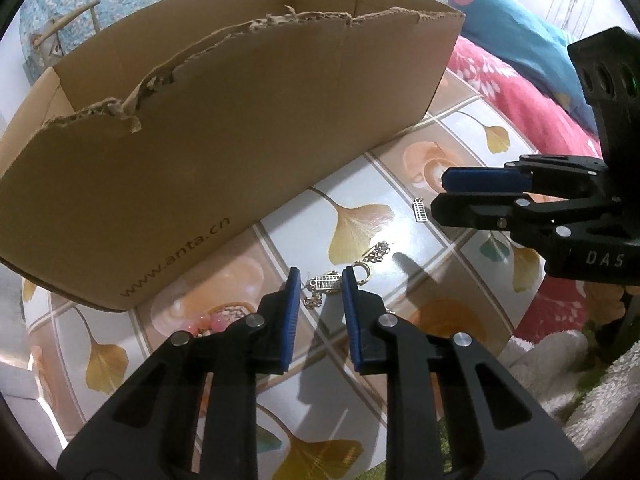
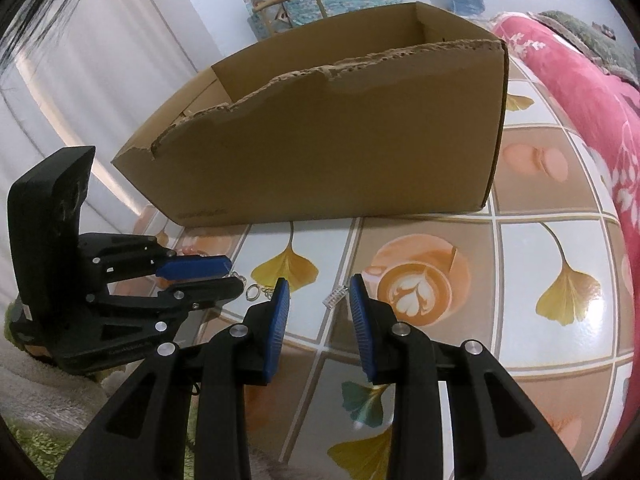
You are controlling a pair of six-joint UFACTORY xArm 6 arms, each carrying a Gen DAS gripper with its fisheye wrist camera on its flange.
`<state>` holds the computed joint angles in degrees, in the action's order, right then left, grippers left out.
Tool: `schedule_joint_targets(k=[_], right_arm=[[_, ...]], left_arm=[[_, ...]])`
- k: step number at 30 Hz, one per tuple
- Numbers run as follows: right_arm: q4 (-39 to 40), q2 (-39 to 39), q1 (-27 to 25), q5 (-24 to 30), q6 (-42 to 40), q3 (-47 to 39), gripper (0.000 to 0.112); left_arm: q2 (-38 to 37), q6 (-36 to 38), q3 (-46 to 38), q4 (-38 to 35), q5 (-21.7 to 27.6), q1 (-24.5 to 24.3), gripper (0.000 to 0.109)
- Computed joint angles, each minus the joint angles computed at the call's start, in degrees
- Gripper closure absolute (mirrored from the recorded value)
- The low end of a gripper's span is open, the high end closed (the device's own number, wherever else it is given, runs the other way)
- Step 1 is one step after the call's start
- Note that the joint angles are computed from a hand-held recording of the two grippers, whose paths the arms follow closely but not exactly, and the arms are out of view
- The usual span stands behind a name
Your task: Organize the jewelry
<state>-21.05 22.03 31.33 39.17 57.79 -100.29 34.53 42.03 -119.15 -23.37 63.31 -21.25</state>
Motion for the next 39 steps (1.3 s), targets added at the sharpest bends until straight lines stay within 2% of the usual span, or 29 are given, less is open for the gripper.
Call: schedule_joint_targets(k=[5, 13, 21, 27, 33, 39], right_arm=[[-0.12, -0.59, -0.13, -0.63, 0.67, 1.10, 0.081], [-0.39, -1.40, -0.18, -0.97, 1.31, 2.38, 0.081], [-2.55, -0.62, 0.64, 3.14, 0.41, 0.32, 0.081], [-2.38, 2.04, 0.94, 5.77, -7.91, -3.86, 0.081], [5.06, 4.49, -0.55, 4.89, -23.71, -6.74, 0.081], [8.87, 6.10, -0.91, 6.08, -31.88, -8.75, 0.086]], left_arm=[[-1.15, -0.33, 2.11, 1.78, -2.20, -0.98, 0.091], [-0.64, 0.26, 1.08, 1.28, -1.27, -0.72, 0.092], [-1.42, 1.73, 1.84, 0.65, -1.87, -0.41, 0.092], [-0.94, 1.52, 0.94, 0.46, -1.34, 0.00, 0.092], [-0.67, 1.52, 0.63, 0.34, -0.84, 0.12, 0.092], [-0.32, 1.05, 0.05, 0.66, -0.16, 0.19, 0.092]])
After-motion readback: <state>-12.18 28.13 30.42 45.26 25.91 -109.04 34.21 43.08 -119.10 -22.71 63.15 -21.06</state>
